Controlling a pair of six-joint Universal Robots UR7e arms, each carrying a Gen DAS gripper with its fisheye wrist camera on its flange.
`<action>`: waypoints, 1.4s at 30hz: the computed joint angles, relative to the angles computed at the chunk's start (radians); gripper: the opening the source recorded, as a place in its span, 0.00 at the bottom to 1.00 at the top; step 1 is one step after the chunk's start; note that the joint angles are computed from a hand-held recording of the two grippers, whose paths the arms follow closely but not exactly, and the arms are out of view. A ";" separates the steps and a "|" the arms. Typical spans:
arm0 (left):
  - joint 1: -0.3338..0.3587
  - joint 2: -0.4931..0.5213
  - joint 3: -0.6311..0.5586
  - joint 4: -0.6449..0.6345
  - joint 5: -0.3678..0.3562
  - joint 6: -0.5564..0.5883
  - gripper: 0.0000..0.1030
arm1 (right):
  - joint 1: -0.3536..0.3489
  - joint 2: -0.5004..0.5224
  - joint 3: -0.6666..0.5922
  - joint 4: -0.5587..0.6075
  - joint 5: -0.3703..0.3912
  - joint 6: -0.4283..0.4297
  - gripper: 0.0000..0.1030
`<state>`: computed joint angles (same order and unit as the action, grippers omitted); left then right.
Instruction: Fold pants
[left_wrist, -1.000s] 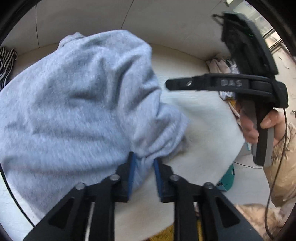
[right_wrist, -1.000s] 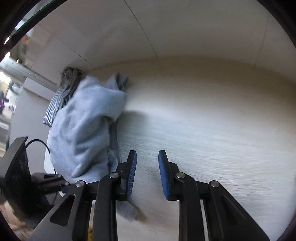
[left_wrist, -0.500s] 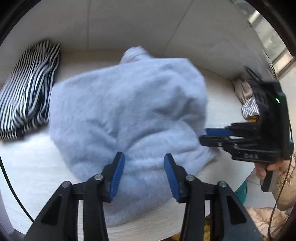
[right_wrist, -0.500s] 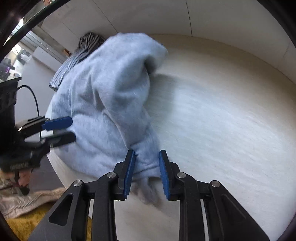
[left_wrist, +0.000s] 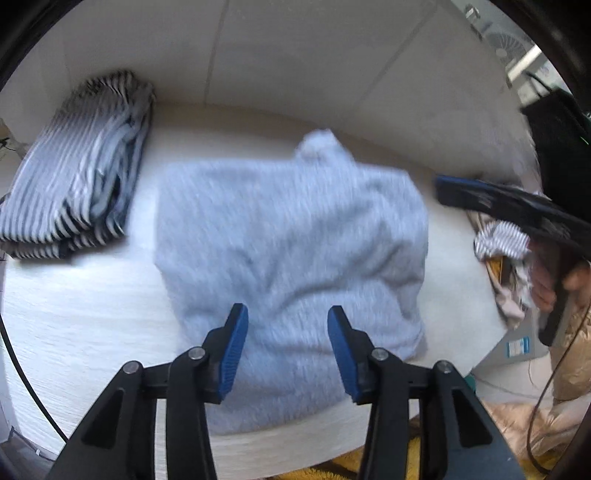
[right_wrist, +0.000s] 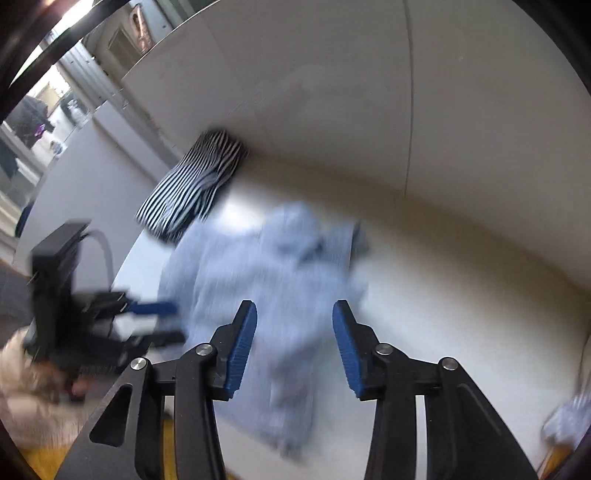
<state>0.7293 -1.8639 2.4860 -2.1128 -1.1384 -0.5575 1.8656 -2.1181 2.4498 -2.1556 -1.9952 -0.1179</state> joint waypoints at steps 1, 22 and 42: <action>-0.003 -0.005 -0.004 -0.012 0.020 0.000 0.46 | 0.005 0.053 0.000 -0.055 -0.018 -0.003 0.43; 0.108 0.197 -0.062 -0.156 0.164 -0.045 0.45 | -0.156 0.170 -0.014 -0.081 -0.017 0.100 0.32; 0.044 0.168 -0.040 -0.170 0.196 -0.067 0.46 | -0.098 0.109 0.001 0.014 0.072 -0.003 0.17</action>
<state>0.7738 -1.6963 2.4463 -2.2828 -0.9420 -0.6243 1.7674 -2.0093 2.4510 -2.1413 -1.9233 -0.1210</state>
